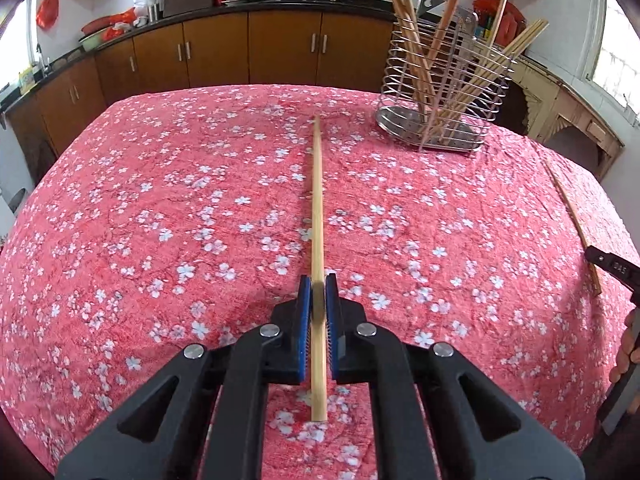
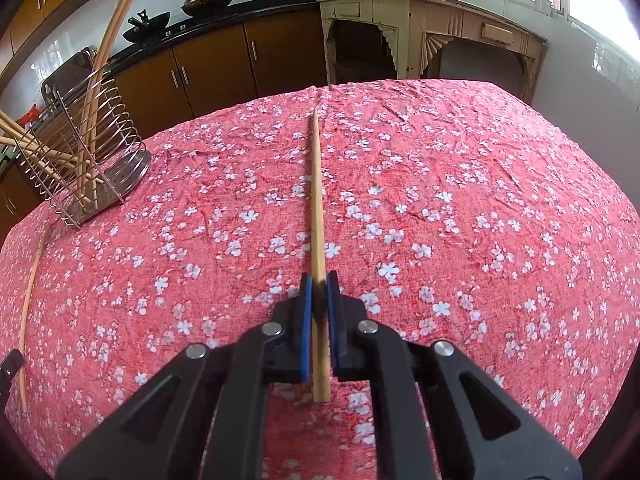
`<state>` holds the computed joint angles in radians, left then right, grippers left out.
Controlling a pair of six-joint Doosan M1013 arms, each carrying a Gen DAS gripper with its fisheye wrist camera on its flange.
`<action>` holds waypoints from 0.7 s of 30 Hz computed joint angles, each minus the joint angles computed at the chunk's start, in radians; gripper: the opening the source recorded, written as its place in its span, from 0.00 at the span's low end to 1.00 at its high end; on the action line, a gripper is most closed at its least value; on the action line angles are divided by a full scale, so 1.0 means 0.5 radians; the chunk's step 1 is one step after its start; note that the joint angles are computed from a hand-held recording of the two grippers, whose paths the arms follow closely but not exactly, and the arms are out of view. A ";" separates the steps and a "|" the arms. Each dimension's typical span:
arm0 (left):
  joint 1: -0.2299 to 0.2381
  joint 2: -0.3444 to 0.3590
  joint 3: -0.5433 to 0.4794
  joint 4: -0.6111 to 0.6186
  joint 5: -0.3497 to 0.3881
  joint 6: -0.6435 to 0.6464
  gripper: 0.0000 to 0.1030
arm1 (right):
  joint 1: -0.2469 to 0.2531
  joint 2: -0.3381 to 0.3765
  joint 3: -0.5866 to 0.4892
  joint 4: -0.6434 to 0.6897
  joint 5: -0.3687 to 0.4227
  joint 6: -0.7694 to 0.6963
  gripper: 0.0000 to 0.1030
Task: Organize utensils
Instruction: 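Close the left gripper on the last wooden chopstick while the right gripper holds its own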
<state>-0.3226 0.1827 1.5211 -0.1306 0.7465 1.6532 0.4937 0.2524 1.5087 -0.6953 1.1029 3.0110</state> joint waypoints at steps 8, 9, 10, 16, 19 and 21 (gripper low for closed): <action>-0.009 0.011 -0.006 -0.014 0.024 0.051 0.07 | 0.001 -0.001 0.001 0.001 -0.002 0.001 0.08; -0.009 0.010 -0.006 -0.016 0.025 0.060 0.07 | 0.000 -0.005 0.005 0.002 -0.013 0.008 0.08; -0.006 0.011 -0.007 -0.033 0.030 0.076 0.07 | -0.002 -0.009 0.012 0.002 -0.022 0.013 0.08; 0.057 0.007 -0.025 -0.211 0.053 0.235 0.07 | 0.011 -0.030 0.038 -0.037 -0.048 0.044 0.08; 0.085 -0.001 -0.024 -0.311 0.045 0.348 0.07 | 0.021 -0.035 0.044 -0.045 -0.051 0.034 0.08; 0.090 -0.002 -0.020 -0.325 0.032 0.380 0.07 | 0.019 -0.034 0.042 -0.017 -0.057 0.011 0.08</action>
